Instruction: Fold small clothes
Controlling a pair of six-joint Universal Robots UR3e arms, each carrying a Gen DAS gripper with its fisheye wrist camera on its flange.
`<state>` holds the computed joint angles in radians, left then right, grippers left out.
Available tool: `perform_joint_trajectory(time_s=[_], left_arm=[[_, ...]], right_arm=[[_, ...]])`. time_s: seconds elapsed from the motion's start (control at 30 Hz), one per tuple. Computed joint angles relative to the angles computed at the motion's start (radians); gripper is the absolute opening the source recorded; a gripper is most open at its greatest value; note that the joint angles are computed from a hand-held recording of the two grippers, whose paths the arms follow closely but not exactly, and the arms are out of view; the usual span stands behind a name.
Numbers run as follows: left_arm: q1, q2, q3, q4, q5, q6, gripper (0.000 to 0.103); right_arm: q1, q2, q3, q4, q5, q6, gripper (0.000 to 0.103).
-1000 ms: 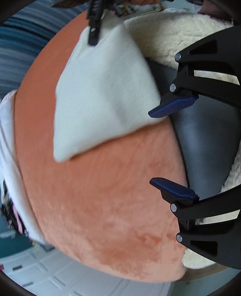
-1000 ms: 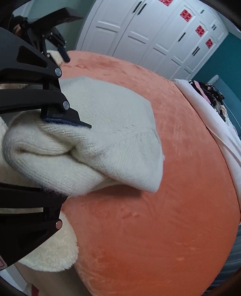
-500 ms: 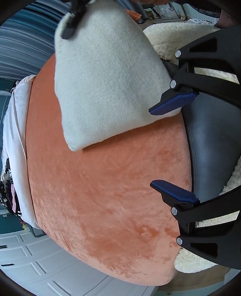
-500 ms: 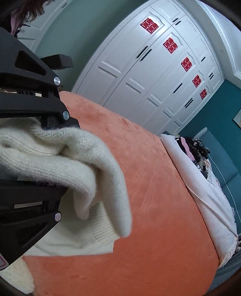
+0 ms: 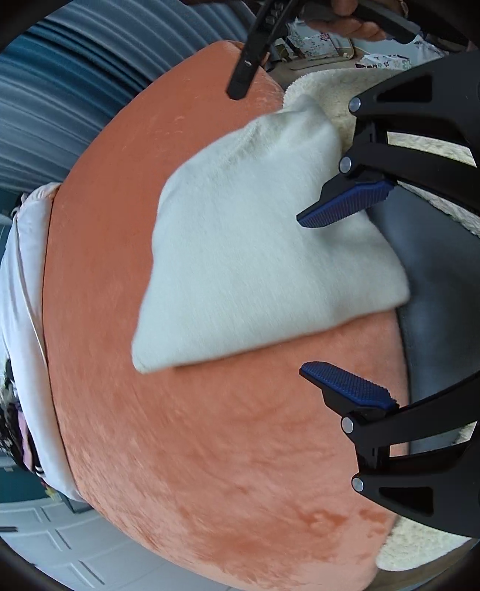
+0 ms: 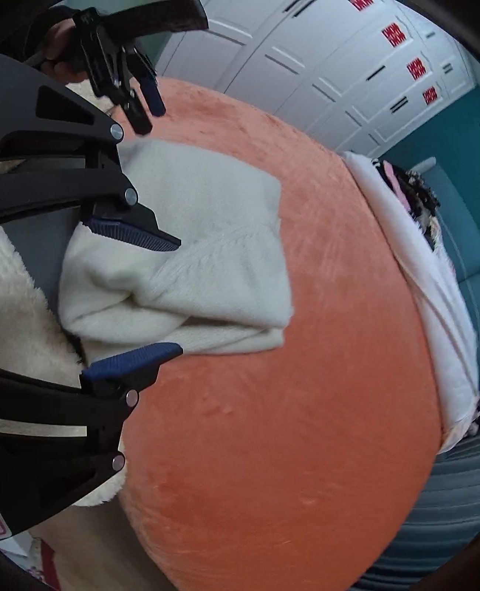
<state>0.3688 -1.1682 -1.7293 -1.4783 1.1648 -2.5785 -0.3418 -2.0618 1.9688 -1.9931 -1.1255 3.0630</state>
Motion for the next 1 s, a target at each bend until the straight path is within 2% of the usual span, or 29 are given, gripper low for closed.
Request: perform_joint_trajectory(time_s=[0.07, 0.1, 0.13, 0.17, 0.23, 0.3, 0.4, 0.5, 0.53, 0.63, 0.7, 0.8, 0.9, 0.97, 1.0], left_arm=[[-0.092, -0.063, -0.012, 0.094, 0.068, -0.066, 0.073], [-0.129, -0.103, -0.013, 0.123, 0.102, -0.097, 0.075], [-0.142, -0.13, -0.016, 0.137, 0.108, -0.111, 0.077], [-0.151, -0.155, -0.014, 0.136, 0.114, -0.121, 0.079], [-0.158, -0.182, -0.009, 0.119, 0.124, -0.149, 0.08], [-0.152, -0.171, -0.007, 0.114, 0.123, -0.155, 0.08], [-0.157, -0.166, -0.006, 0.112, 0.128, -0.151, 0.08], [-0.161, -0.174, 0.002, 0.093, 0.126, -0.158, 0.08], [-0.165, -0.182, 0.014, 0.082, 0.132, -0.161, 0.08], [-0.184, -0.146, 0.005, 0.113, 0.155, -0.164, 0.078], [-0.191, -0.127, 0.003, 0.129, 0.166, -0.158, 0.078], [-0.2, -0.13, 0.018, 0.113, 0.169, -0.163, 0.078], [-0.207, -0.124, 0.016, 0.118, 0.18, -0.164, 0.078], [-0.208, -0.121, 0.009, 0.123, 0.188, -0.167, 0.078], [-0.211, -0.123, 0.006, 0.129, 0.194, -0.171, 0.078]], right_arm=[[0.089, 0.076, -0.041, -0.055, -0.043, 0.009, 0.029], [0.144, 0.143, -0.05, -0.082, -0.095, 0.005, 0.025], [0.215, 0.24, -0.06, -0.113, -0.197, 0.014, 0.018], [0.264, 0.325, -0.046, -0.174, -0.253, 0.017, 0.018], [0.28, 0.368, -0.013, -0.247, -0.267, 0.017, 0.018], [0.278, 0.345, -0.103, -0.132, -0.263, 0.035, 0.017], [0.233, 0.254, -0.106, -0.081, -0.206, 0.026, 0.017], [0.258, 0.332, -0.073, -0.11, -0.266, 0.028, 0.017], [0.249, 0.344, -0.047, -0.132, -0.254, 0.021, 0.017], [0.214, 0.314, -0.144, -0.034, -0.186, 0.046, 0.019], [0.173, 0.303, -0.201, -0.01, -0.085, 0.04, 0.019], [0.197, 0.405, -0.334, -0.021, -0.095, 0.043, 0.019], [0.243, 0.597, -0.485, -0.012, -0.106, 0.06, 0.019], [0.314, 0.758, -0.593, 0.0, -0.158, 0.085, 0.02], [0.318, 0.793, -0.6, -0.025, -0.153, 0.091, 0.02]])
